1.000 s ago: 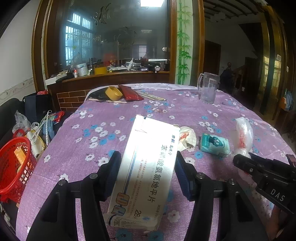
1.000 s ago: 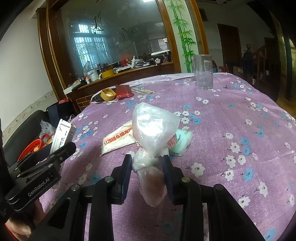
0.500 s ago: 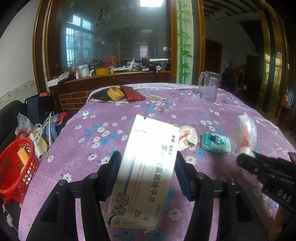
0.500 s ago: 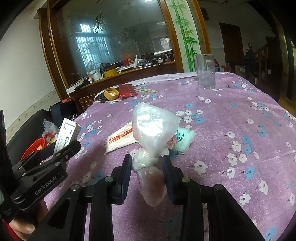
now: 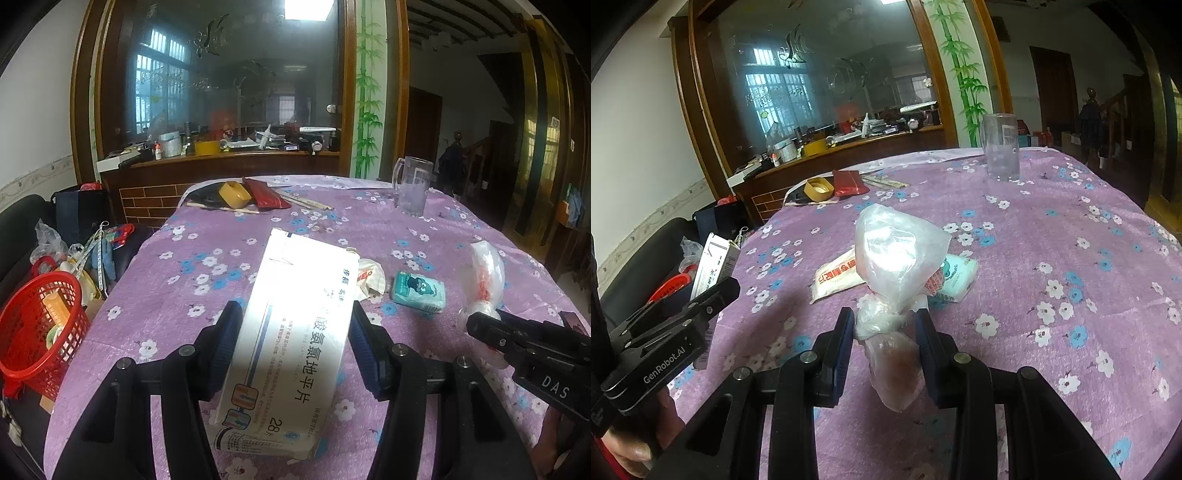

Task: Collect trash
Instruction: 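Hold the white medicine box and clear plastic bag raised above the table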

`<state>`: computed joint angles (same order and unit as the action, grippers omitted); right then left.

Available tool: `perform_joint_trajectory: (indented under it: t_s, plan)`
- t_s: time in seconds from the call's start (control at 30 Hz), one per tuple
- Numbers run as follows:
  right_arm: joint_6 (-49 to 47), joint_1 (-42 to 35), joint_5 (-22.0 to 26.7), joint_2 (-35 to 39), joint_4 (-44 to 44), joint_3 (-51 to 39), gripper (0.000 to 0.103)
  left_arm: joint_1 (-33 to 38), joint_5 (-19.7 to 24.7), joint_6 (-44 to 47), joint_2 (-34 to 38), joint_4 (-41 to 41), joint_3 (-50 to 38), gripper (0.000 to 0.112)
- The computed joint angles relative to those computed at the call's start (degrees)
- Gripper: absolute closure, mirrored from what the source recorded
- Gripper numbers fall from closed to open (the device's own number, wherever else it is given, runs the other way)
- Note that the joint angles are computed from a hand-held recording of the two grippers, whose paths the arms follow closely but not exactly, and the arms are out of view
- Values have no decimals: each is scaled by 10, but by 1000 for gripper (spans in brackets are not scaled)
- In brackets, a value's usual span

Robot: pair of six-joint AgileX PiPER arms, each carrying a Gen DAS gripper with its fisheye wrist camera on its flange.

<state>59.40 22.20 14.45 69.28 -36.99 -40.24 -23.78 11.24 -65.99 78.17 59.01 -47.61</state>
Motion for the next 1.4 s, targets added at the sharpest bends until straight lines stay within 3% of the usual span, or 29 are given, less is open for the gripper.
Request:
perform_joint_trajectory:
  t_s: [0.2, 0.7, 1.4]
  plan:
    - [-10, 7, 11, -9, 14, 1, 66, 3, 2, -6, -17, 3, 15, 56]
    - [89, 84, 65, -17, -64, -8, 66, 5, 24, 19, -34, -22, 30, 56]
    - [176, 211, 175, -52, -134, -21, 66, 36, 22, 127, -102, -131, 67, 56]
